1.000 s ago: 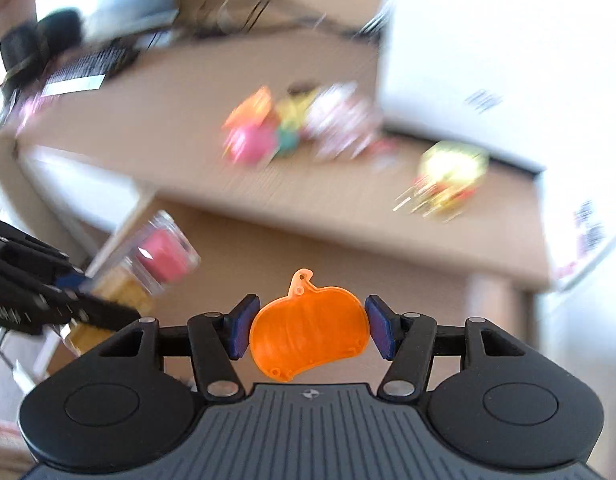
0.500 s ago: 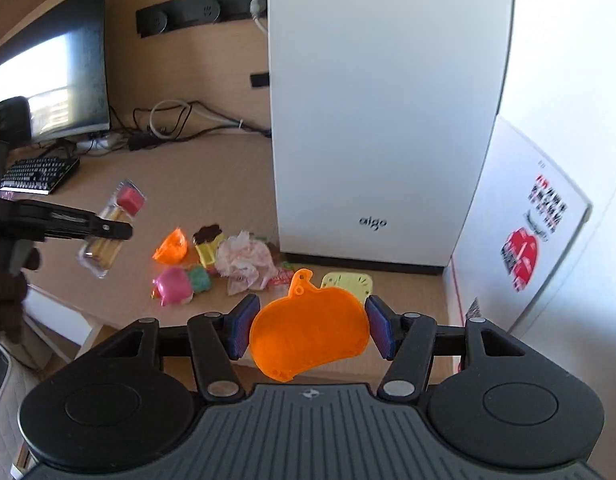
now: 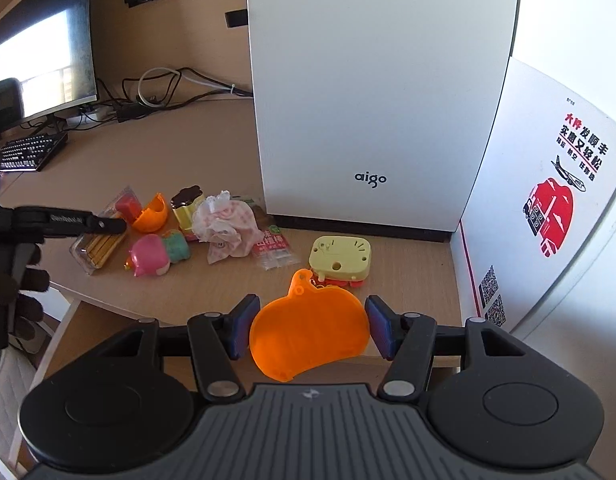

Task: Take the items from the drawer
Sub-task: 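Carry the biscuit box and orange pumpkin toy up onto the desktop, then open both grippers to release the box and pumpkin toy beside the other items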

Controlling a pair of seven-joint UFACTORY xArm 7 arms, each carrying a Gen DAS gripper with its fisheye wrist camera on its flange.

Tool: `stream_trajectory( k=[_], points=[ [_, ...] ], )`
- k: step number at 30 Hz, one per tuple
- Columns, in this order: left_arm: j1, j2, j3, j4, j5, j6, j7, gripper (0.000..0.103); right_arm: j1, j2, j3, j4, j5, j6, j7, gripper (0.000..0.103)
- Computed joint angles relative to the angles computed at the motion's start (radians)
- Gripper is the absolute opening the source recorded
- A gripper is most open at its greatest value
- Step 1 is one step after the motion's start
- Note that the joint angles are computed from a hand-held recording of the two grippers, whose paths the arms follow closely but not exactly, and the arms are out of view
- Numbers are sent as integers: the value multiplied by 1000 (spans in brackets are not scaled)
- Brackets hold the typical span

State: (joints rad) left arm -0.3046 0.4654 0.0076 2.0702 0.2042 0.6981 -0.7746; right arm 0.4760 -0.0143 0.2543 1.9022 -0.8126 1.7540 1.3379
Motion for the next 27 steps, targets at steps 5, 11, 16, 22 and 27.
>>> stream_trajectory(
  k=[5,11,16,22,27],
  points=[
    [-16,-47,26,-44,47,-2,-59,30,-20,-19,-9,-46,21,-29,11,58],
    [-7,-138,-1,-173,57,-41,-123,30,-56,-31,-20,-98,46,-130,6,58],
    [-13,-200,-42,-268,50,-116,-111,30,-83,9,-43,-89,77,-207,-53,58],
    [7,-229,-126,-285,-88,-85,142,30,-111,71,-96,-54,121,-321,-145,58],
    [12,-245,-170,-294,-247,10,370,30,-123,129,-135,-21,164,-356,-207,58]
  ],
)
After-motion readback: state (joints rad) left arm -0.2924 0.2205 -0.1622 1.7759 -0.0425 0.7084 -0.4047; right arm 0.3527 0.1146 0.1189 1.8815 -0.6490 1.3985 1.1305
